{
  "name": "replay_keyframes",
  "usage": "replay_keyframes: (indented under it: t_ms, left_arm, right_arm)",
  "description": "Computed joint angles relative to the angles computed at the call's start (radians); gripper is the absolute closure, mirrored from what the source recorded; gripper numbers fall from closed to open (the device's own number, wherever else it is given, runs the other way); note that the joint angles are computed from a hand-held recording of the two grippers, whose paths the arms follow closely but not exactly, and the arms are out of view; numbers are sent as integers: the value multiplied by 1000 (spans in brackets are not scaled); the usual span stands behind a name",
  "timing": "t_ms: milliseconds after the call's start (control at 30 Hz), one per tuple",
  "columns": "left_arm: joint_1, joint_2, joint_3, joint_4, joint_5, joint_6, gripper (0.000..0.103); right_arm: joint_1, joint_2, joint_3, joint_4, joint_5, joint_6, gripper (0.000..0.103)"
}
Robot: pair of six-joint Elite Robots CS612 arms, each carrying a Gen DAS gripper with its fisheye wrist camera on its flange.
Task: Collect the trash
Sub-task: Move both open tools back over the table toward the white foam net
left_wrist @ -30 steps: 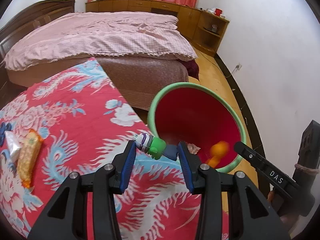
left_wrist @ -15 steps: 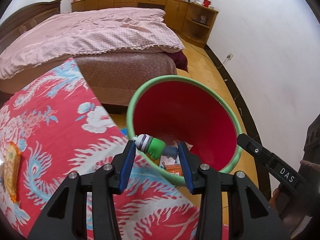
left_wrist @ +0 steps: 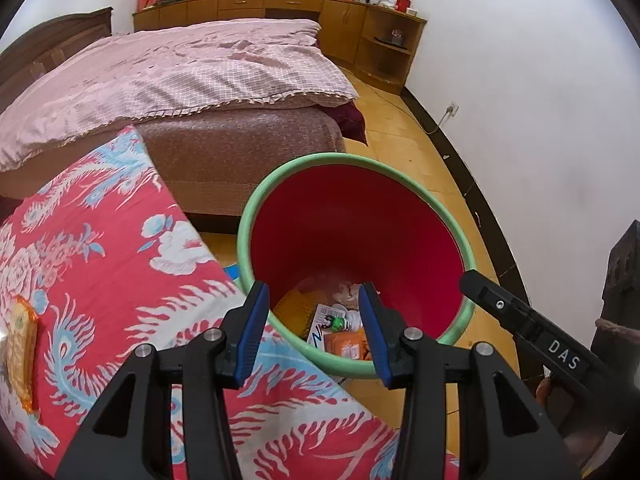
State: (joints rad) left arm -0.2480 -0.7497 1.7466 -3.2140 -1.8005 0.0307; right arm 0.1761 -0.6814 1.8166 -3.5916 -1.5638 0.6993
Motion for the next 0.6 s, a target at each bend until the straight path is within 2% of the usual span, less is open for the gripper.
replay_keyframes:
  t_ms: [367,600]
  left_arm:
    - [26,-22,42,-39,18,-66,57]
    - [55,-38,73,-77,43,-124,57]
  right_arm:
    - [12,-12,7,0,20,-14,56]
    - [27,-22,8,10,43,-30,54]
